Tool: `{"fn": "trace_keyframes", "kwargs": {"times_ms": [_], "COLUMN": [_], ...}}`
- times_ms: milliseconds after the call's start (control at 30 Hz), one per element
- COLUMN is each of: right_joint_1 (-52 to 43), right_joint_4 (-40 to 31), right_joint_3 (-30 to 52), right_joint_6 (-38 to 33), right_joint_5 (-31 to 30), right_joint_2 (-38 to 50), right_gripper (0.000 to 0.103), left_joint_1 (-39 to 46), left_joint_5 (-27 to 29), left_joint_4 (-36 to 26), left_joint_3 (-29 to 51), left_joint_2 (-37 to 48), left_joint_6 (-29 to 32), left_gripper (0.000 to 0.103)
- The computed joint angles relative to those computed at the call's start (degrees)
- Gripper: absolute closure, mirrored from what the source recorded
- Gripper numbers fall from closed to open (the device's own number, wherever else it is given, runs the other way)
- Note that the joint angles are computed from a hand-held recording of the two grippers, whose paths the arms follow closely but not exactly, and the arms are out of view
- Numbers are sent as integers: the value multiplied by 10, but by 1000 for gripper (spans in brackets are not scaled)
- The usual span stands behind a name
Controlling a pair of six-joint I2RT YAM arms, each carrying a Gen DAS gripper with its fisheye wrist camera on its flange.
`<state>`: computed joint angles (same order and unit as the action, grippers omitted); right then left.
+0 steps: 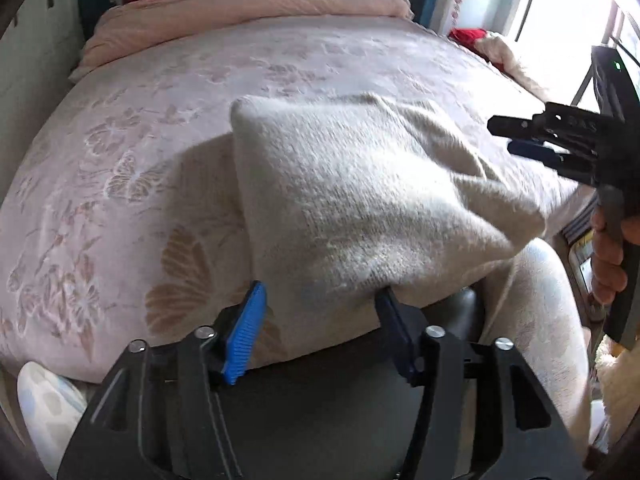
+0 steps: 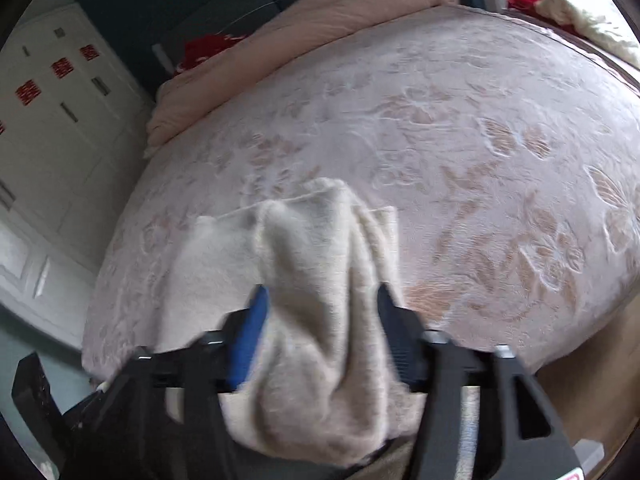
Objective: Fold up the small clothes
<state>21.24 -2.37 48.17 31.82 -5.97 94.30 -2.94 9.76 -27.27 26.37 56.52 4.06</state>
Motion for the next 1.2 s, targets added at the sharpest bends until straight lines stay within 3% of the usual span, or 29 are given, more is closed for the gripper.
{"fn": "trace_keyframes", "kwargs": {"times_ms": [133, 200, 267, 333, 467, 633, 800, 900, 1000, 1100, 1167, 1200], "right_joint_1": [4, -6, -8, -9, -24, -14, -14, 13, 27, 30, 25, 13], "right_joint_4": [-13, 12, 33, 49, 74, 14, -4, -39, -51, -86, -118, -92], "right_joint_3": [45, 45, 50, 38, -26, 29, 20, 61, 125, 221, 264, 252], "right_joint_6": [-17, -6, 12, 15, 26, -32, 5, -25, -35, -60, -62, -58], "right_joint_5": [-21, -54, -81, -66, -38, 2, -1, 21, 7, 18, 37, 24], "right_joint_2": [73, 104, 132, 122, 21, 144, 71, 38, 75, 185, 254, 269], "right_gripper": [43, 46, 94, 95, 96, 96, 93, 92, 92, 92, 101, 101], "left_joint_1": [11, 22, 23, 29, 29, 9, 36, 43, 37, 31, 30, 29], "left_joint_5": [7, 11, 1, 5, -6, -30, -21, -11, -11, -18, -25, -26], "left_joint_4": [-13, -10, -7, -4, 12, 49, 52, 45, 48, 50, 52, 48], "left_joint_3": [4, 7, 8, 10, 4, -4, -5, -5, -1, -1, -3, -3], "left_joint_2": [-58, -61, -43, -19, 1, 69, 79, 48, 54, 64, 64, 61], "left_joint_6": [-2, 3, 0, -5, -4, -15, -9, -14, -18, -16, -10, -11], "left_gripper": [29, 25, 25, 25, 25, 25, 25, 25, 25, 25, 25, 25]}}
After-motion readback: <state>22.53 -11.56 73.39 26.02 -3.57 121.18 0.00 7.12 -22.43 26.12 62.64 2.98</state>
